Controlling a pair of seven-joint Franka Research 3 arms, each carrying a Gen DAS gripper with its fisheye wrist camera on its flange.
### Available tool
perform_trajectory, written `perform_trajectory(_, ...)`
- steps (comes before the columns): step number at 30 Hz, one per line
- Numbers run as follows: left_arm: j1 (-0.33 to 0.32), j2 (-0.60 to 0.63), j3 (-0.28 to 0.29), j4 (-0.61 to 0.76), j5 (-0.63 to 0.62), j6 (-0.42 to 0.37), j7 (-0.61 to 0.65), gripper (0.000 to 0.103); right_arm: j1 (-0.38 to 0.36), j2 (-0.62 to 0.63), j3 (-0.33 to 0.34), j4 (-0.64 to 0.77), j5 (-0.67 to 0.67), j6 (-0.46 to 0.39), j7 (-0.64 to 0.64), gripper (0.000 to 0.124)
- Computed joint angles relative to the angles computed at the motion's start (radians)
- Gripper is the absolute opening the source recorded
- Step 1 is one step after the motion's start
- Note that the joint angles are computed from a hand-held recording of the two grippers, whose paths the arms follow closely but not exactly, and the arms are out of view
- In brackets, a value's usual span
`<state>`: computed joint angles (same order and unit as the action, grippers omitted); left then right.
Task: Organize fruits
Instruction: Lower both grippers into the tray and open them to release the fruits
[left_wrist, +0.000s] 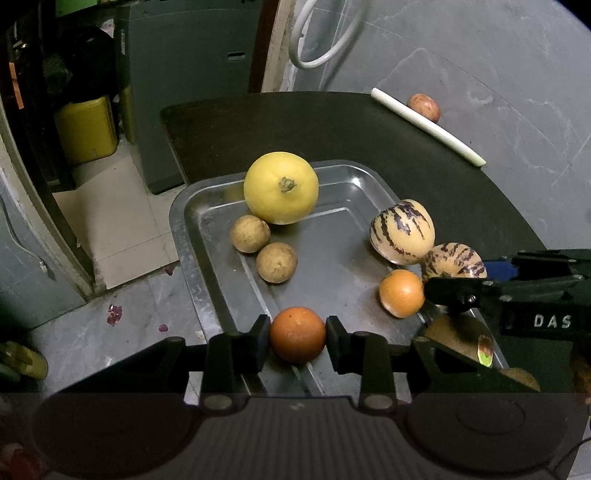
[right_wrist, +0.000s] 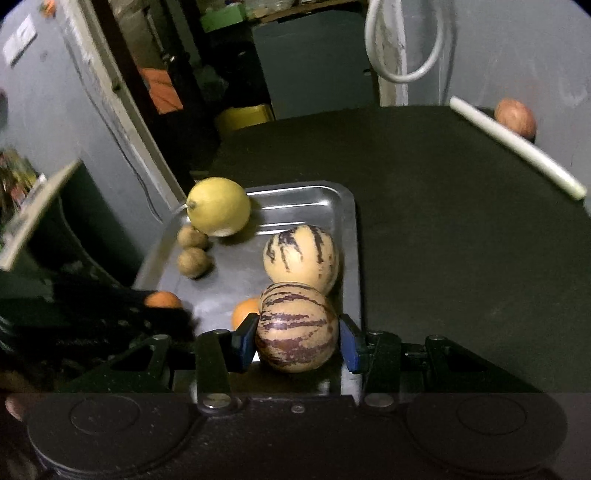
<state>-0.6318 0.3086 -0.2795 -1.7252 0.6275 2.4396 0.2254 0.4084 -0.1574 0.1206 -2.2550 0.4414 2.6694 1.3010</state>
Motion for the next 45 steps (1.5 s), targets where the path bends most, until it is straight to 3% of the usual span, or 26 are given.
perform_trajectory(5, 0.001, 0.000, 0.000, 0.000, -0.002, 0.000, 0.004, 0.035, 0.007, 0.000, 0.000, -0.006, 0.005, 0.014, -0.027, 0.047)
perform_trajectory(13, -0.002, -0.004, 0.001, -0.002, 0.002, -0.006, -0.007, 0.036, 0.024, 0.017, -0.024, 0.030, 0.183, -0.054, -0.110, 0.048)
perform_trajectory(17, -0.005, -0.001, -0.001, 0.004, 0.009, -0.014, -0.001, 0.036, 0.012, 0.010, -0.013, 0.024, 0.150, -0.053, -0.122, 0.049)
perform_trajectory(45, -0.013, -0.005, 0.002, 0.004, 0.038, -0.011, -0.042, 0.072, 0.009, -0.064, -0.019, -0.043, 0.131, -0.053, -0.087, 0.072)
